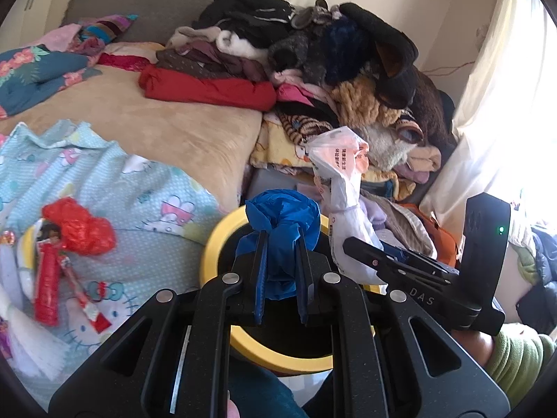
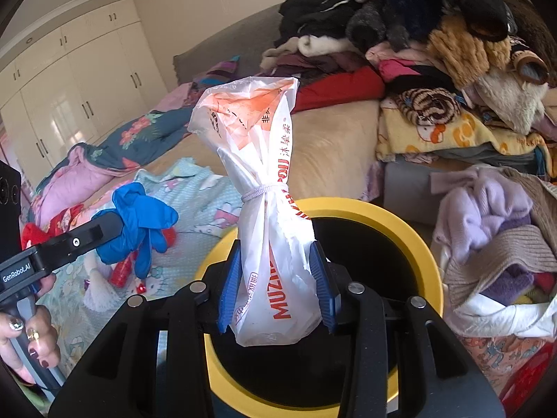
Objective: Collect trash
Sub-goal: 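Open the left tool while the right tool opens, dropping both into the bin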
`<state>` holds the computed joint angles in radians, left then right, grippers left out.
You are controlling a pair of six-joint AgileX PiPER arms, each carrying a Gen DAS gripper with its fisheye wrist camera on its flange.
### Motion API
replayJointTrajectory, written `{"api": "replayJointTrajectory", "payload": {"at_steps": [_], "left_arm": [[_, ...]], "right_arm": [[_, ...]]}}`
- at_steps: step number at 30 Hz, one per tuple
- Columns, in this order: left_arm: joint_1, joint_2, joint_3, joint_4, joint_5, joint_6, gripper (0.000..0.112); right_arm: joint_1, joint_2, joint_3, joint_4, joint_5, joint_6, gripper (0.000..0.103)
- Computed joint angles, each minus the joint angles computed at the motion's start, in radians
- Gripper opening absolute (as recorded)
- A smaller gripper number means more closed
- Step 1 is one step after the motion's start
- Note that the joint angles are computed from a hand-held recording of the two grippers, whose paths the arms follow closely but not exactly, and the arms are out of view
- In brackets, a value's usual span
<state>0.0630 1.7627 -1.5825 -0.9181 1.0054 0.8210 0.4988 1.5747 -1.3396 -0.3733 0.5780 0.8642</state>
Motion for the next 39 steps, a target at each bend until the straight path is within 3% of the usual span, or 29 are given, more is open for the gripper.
{"api": "replayJointTrajectory", "payload": {"at_steps": [20,21,23,26,27,28,31,39], "left_arm": [[-0.107,0.088,-0.007,0.109,-0.053,-0.06,0.01],[-0.108,0.09,-0.006,0.12,-0.061,-0.07,0.017],[-0.109,0.079,0.01,0.14,-0.093,-0.083,0.05],[-0.095,0.047,0.05,0.136,-0.133,-0.068,0.065],[-0.095,0.029,0.071,0.156,-0.162,-0.073,0.078],[-0.091,0.017,0.083,0.159,-0.174,-0.07,0.083],[-0.069,-0.03,0.134,0.135,-0.213,-0.028,0.092],[0.003,-0.128,0.229,0.044,-0.303,0.095,0.092]], "right_arm": [[-0.075,0.003,0.11,0.115,-0.037,-0.035,0.043],[-0.078,0.002,0.117,0.117,-0.042,-0.028,0.044],[-0.083,-0.003,0.125,0.126,-0.046,-0.023,0.061],[-0.085,-0.015,0.134,0.102,-0.053,0.012,0.066],[-0.078,-0.017,0.13,0.078,-0.048,0.029,0.067],[-0.074,-0.019,0.129,0.063,-0.047,0.039,0.069],[-0.041,-0.025,0.114,-0.018,-0.046,0.093,0.072],[0.054,-0.019,0.056,-0.189,-0.04,0.202,0.081]]}}
